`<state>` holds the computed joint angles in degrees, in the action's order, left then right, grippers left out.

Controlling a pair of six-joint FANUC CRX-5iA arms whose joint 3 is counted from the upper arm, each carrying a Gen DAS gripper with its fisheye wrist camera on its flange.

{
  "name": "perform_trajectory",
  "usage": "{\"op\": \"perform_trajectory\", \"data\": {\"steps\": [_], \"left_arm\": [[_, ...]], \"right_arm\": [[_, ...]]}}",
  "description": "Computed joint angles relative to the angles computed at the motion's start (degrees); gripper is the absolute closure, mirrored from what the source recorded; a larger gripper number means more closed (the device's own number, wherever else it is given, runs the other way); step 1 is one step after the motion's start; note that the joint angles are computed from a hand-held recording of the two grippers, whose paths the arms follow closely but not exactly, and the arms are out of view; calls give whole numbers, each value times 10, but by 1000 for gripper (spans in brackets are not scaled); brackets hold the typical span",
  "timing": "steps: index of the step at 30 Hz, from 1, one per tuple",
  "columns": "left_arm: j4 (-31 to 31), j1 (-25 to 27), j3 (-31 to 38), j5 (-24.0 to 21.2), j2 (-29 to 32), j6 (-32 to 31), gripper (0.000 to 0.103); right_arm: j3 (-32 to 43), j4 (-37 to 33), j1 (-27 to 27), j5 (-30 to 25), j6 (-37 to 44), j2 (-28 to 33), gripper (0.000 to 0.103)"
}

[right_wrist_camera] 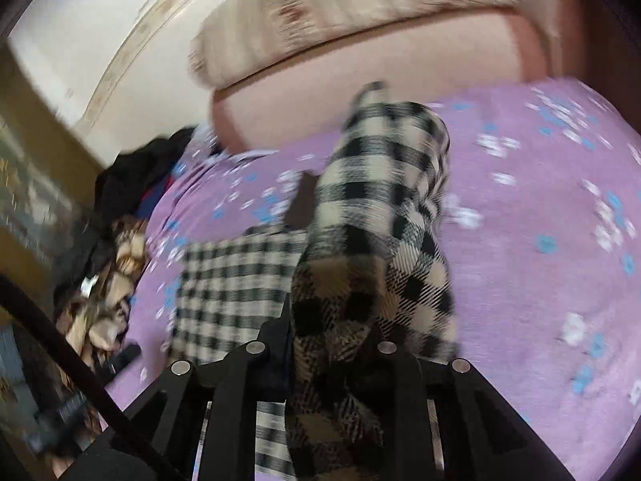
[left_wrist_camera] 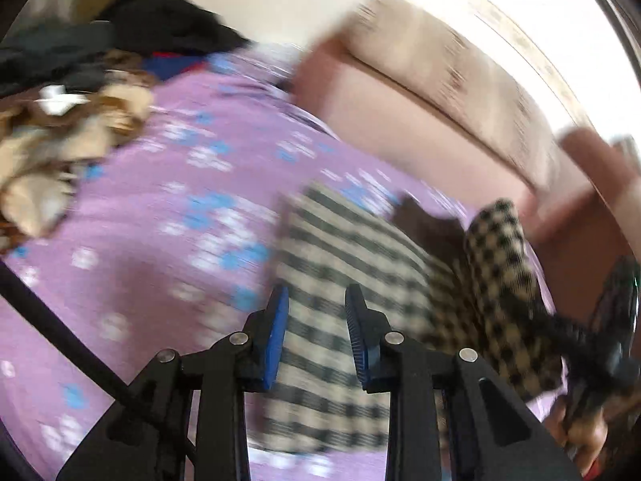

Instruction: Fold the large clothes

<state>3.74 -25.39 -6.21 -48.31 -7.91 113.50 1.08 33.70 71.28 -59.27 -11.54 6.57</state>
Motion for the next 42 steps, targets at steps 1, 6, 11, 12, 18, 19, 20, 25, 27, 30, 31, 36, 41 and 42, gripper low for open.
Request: {"op": "perform_trajectory", "data": {"steps": [1,6,11,12,18,19,20,25,27,30,31,36,41,42], "left_arm": [[-9,15,-6,0,-13,11,76],[67,89,-60,21,-54,-26,76],[122,109,-87,45,-60,-48,76],[125,105,-88,48,-58,-52,75],[180,72,-90,73,-30,-118,58],[202,62,-91,78,-21,-141,54],[223,55,-94,82,-14,-163,51],[285,-4,-66,75,58,-251,43],[245,-28,-30,55,95,-231,43],[190,-60,13,29,146,-195,50],[197,-65,10,33,152,-205,71],[183,-60,17,30,126,-186,93],[94,-61,36,13,57,-138,93],[62,-65,43,2,54,-119,93]], "right_arm": [[29,-10,-2,-1,26,22,81],[182,-82,-9,-14,161,141,95],[305,-171,-10,-38,288,239,69],[277,-181,-12,-1,280,222,68],[55,-141,13,188,158,65,57],[32,-117,19,188,131,48,53],[9,-95,24,183,105,30,52],[-76,-34,44,124,0,-47,52],[-104,-23,50,109,-34,-69,52],[-126,-18,51,102,-59,-87,52],[-130,-19,54,94,-62,-93,52],[-119,-23,52,69,-47,-86,52],[-85,-5,31,89,-11,-56,49],[-72,-5,30,91,-1,-44,48]]}}
